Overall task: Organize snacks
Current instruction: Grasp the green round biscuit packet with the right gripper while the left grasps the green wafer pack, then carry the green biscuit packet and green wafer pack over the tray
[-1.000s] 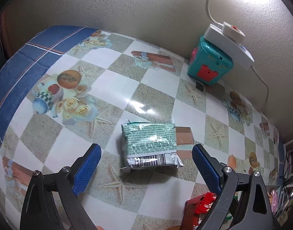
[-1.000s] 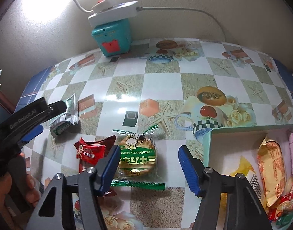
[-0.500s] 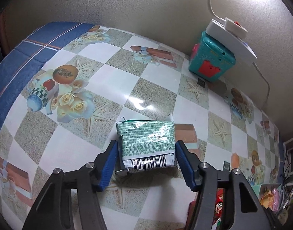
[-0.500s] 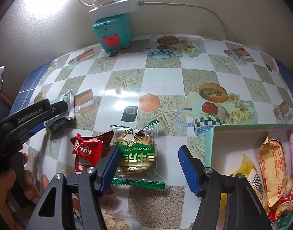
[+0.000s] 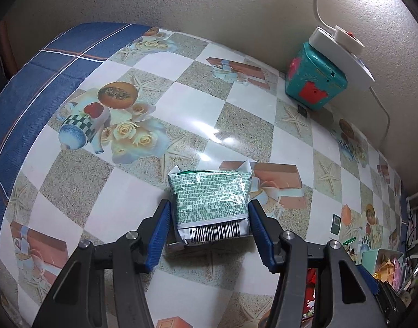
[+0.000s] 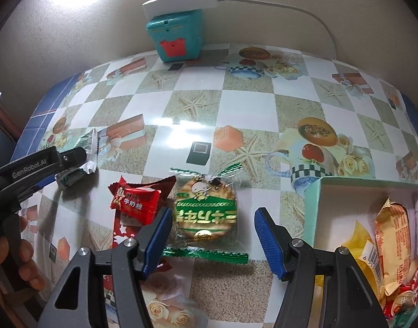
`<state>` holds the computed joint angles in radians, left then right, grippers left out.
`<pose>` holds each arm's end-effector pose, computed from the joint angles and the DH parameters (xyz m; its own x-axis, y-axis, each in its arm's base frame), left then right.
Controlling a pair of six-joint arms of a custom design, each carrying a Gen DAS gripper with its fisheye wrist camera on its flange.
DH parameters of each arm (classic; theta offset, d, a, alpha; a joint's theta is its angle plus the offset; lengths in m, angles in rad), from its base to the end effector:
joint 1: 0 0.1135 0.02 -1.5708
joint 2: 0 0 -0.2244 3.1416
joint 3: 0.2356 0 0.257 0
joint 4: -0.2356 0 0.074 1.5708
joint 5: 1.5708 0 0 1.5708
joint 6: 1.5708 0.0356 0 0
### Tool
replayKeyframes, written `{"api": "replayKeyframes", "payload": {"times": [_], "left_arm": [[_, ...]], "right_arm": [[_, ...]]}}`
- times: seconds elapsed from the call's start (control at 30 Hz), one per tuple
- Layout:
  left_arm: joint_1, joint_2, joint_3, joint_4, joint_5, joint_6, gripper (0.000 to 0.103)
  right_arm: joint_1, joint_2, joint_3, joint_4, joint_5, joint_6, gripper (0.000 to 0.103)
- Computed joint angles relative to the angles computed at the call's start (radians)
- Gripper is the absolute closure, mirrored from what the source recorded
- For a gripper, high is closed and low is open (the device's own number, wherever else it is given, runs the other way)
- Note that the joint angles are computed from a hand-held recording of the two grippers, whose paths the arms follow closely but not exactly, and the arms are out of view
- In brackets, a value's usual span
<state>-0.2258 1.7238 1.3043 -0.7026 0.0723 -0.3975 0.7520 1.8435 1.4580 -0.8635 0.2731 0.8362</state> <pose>0.3448 -0.0818 0.1896 -0.9079 -0.1876 -0.3748 -0.1059 0.9679 -0.2279 0.2759 0.2449 0.1885 -0.9063 0.1308 -0.4019 0.1150 0.9914 0.0632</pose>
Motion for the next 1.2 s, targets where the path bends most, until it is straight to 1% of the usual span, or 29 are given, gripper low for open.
{"api": "replayKeyframes", "payload": {"times": [0.1, 0.17, 0.2, 0.27, 0.3, 0.43, 0.5, 0.77, 0.97, 1.2], "left_arm": [[-0.002, 0.001, 0.002, -0.003, -0.002, 0.001, 0.044], [-0.001, 0.000, 0.001, -0.002, 0.000, 0.002, 0.044], [0.001, 0.000, 0.000, -0.001, 0.003, 0.002, 0.044], [0.001, 0.002, 0.002, -0.001, 0.003, 0.002, 0.044], [0.001, 0.002, 0.003, -0.002, 0.002, 0.002, 0.044], [-0.001, 0.000, 0.000, -0.002, -0.001, 0.006, 0.045], [-0.002, -0.005, -0.005, 0.002, 0.003, 0.006, 0.050], [-0.012, -0.020, -0.018, -0.007, -0.003, 0.014, 0.051], [-0.024, -0.056, -0.014, -0.069, -0.005, 0.012, 0.051], [-0.050, -0.143, 0.018, -0.196, 0.005, -0.013, 0.051]], "right_arm": [[0.005, 0.015, 0.008, 0.000, -0.003, -0.002, 0.037], [0.002, 0.015, 0.003, -0.001, 0.003, 0.009, 0.041], [-0.003, 0.009, -0.005, 0.007, -0.005, 0.008, 0.046], [-0.007, -0.001, -0.016, 0.014, -0.009, 0.009, 0.048], [-0.006, -0.002, -0.017, 0.012, -0.005, 0.009, 0.051], [-0.001, -0.001, -0.014, 0.010, 0.002, 0.001, 0.052], [0.000, -0.001, -0.014, 0.011, 0.002, -0.001, 0.052], [-0.002, -0.025, -0.016, -0.009, -0.002, 0.008, 0.052], [0.009, -0.075, -0.005, -0.056, -0.001, 0.027, 0.052], [0.044, -0.156, 0.017, -0.144, 0.004, 0.083, 0.052]]}}
